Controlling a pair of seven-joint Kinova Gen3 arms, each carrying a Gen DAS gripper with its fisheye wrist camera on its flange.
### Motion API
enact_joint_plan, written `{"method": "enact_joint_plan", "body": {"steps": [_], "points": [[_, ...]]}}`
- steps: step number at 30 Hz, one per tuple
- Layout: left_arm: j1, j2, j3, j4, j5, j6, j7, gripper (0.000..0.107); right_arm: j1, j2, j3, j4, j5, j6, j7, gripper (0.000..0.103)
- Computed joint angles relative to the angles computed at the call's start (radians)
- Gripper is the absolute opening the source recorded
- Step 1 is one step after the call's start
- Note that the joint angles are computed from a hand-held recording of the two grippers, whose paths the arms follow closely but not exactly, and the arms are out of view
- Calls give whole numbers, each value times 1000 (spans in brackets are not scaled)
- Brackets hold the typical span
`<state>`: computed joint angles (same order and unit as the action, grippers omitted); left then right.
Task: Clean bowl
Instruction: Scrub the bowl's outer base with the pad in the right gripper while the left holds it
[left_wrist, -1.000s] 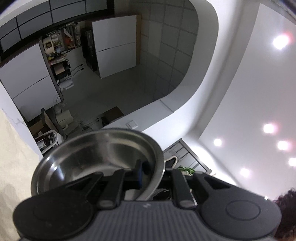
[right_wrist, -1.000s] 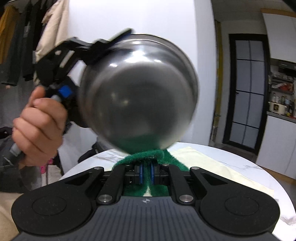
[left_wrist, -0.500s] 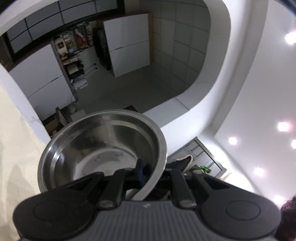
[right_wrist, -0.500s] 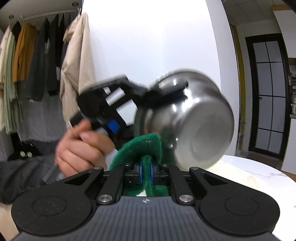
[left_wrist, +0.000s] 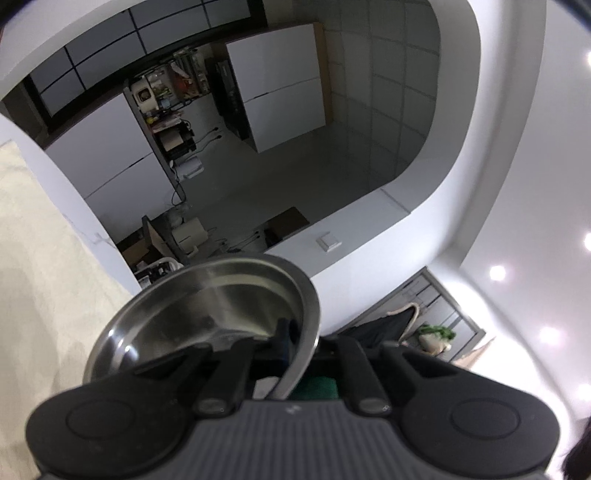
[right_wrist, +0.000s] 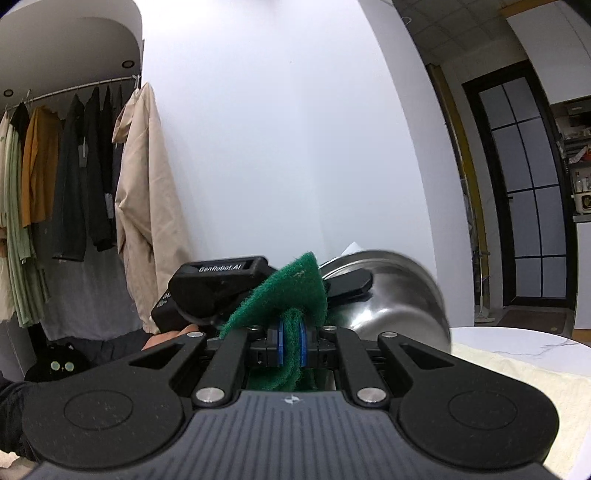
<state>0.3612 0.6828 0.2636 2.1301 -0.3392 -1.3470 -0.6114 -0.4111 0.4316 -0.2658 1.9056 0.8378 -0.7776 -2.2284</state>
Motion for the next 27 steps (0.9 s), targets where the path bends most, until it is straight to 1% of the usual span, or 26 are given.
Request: {"method": "enact_joint_plan", "body": {"steps": [7, 10, 13, 15, 16, 19, 23, 24, 27], "points": [[6, 11, 3, 18, 10, -75, -2, 7, -1, -3, -4, -20, 82, 38, -39, 9], [8, 23, 5, 14, 11, -101, 8, 7, -10, -6, -4, -36, 130, 77, -66, 9], [10, 37, 6, 10, 7, -131, 21, 7, -8, -6, -2, -44, 170, 97, -94, 9], [12, 49, 7, 12, 5, -168, 25, 7, -10, -6, -2, -54, 203, 117, -123, 9], [15, 52, 6, 10, 4, -173, 26, 7, -14, -7, 0, -59, 218, 133, -136, 9], [13, 70, 3, 4, -23, -220, 36, 7, -27, -9, 3, -71, 250, 182, -165, 9], [19, 75, 1, 2, -28, -237, 40, 8, -37, -10, 3, -80, 263, 239, -187, 9], [24, 72, 3, 4, -17, -232, 38, 8, -35, -9, 1, -80, 260, 245, -186, 9], [24, 80, 4, 1, -26, -247, 49, 8, -34, -8, -4, -78, 234, 275, -177, 9]]}}
